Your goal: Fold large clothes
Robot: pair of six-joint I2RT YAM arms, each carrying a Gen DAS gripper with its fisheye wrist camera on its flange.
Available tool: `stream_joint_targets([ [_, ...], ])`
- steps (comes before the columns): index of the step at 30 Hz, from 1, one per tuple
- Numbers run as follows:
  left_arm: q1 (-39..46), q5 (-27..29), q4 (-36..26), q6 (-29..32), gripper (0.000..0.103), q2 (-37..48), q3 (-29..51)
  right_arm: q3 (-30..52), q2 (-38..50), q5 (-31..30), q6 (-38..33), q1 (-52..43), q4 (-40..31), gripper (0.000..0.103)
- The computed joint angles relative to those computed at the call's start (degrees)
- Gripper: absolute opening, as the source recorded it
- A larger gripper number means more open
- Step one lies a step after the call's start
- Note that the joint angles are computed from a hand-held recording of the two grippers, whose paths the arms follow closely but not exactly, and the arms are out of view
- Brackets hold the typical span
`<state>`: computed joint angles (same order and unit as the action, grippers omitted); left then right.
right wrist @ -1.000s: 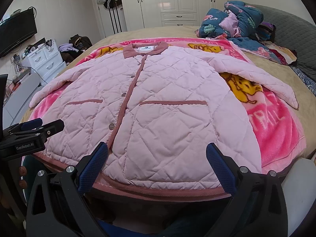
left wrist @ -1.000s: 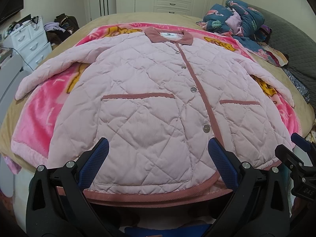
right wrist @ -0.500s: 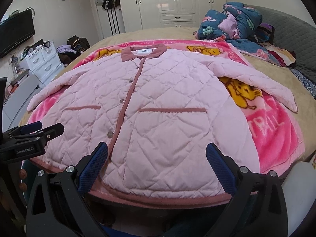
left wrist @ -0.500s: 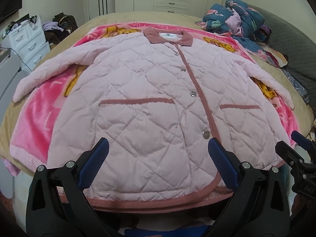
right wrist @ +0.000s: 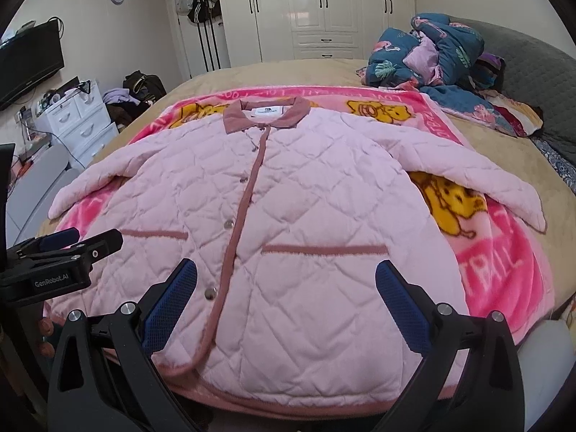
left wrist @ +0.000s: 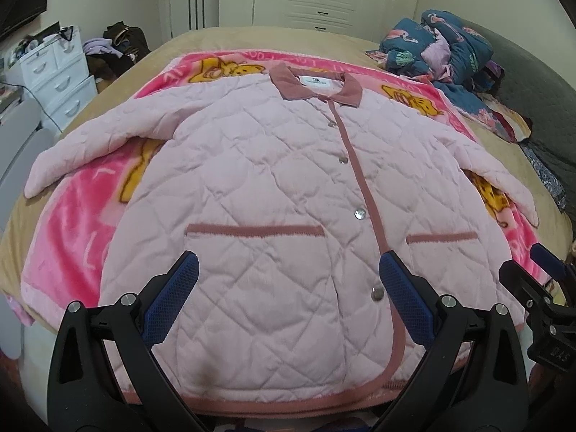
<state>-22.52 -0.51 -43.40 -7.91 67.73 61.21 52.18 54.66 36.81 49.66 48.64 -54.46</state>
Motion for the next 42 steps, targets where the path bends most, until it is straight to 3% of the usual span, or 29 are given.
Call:
stream_joint_targets([
  [18, 1.0, 0.3, -0.2, -0.2, 0.094, 12.5, 14.5, 8.9, 7.5, -9.0, -15.3, -15.8, 8.7, 0.099],
  [42, -3.1, 1.5, -2.1, -2.3, 0.094, 35.5, 37.7, 11.5, 16.9, -22.3, -26.5, -41.0, 18.2, 0.099],
])
